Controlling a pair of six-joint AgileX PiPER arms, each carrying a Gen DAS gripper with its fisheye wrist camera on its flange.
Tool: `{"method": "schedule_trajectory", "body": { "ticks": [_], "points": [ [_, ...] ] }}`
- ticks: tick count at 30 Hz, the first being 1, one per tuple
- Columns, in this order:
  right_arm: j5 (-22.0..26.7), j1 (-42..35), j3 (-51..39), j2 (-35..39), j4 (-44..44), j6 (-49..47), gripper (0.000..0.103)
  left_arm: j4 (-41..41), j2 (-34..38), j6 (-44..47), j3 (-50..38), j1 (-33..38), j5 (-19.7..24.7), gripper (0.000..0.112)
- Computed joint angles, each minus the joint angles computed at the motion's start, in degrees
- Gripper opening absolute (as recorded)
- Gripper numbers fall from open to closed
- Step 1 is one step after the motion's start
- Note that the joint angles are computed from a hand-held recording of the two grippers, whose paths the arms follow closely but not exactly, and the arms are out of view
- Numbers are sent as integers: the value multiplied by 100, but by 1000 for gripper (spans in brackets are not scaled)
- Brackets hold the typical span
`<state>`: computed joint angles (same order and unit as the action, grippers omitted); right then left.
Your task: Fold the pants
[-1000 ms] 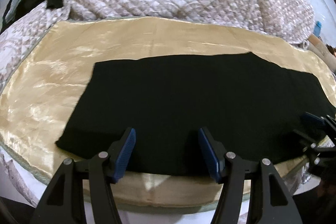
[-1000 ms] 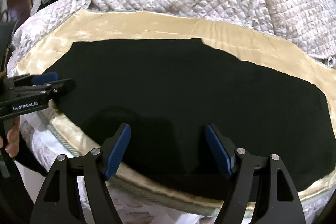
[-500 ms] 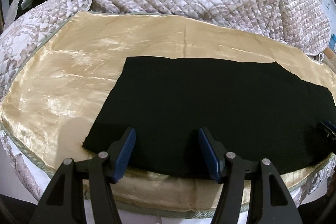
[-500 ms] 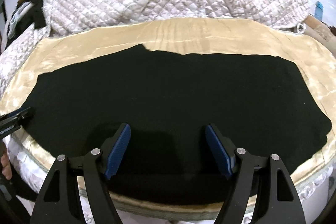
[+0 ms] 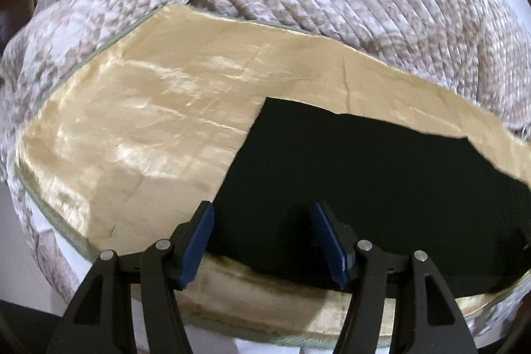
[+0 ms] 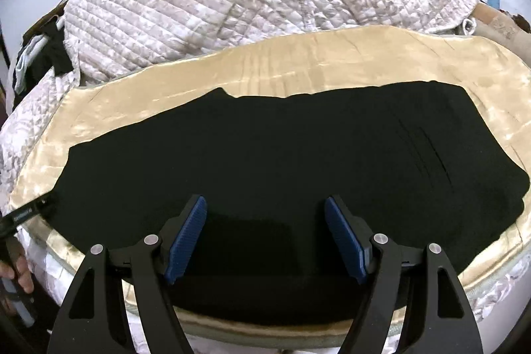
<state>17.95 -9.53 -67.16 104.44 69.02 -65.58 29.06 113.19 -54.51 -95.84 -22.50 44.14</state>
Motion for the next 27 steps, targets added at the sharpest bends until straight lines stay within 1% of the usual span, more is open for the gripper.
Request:
{"method": "schedule_trajectory", "body": {
  "ticks": [2, 4, 7, 10, 13, 18, 21, 23, 25, 27],
  "points": [
    [44, -8, -26, 27, -27, 40, 74, -285, -194, 72, 270, 70, -287, 65],
    [83, -17, -67, 57, -96, 149, 74, -338, -313, 85, 470, -1, -399, 64],
    [92, -11, -60, 62, 64, -42, 74, -403, -405, 136, 653, -126, -434, 64],
    [62, 33, -14, 36, 246, -310, 74, -452, -416, 192, 730, -220, -384, 65],
    [102, 63, -23, 31, 290, -383, 74, -327, -425, 159, 733, -317, -292, 65],
    [68, 115, 8, 7, 405, -537, 74, -379, -510, 172, 889, -352, -375, 65],
    [73, 112, 17, 8, 456, -587, 74, -497, -553, 258, 1054, -231, -684, 65],
    [45, 122, 40, -1, 534, -656, 74, -728, -670, 311, 1277, -53, -1049, 65],
    [32, 121, 45, -9, 561, -682, 74, -1185, -821, 489, 1537, 148, -1440, 65],
    [48, 108, 37, -9, 565, -665, 74, -1290, -985, 452, 1867, 214, -1802, 65]
  ]
}}
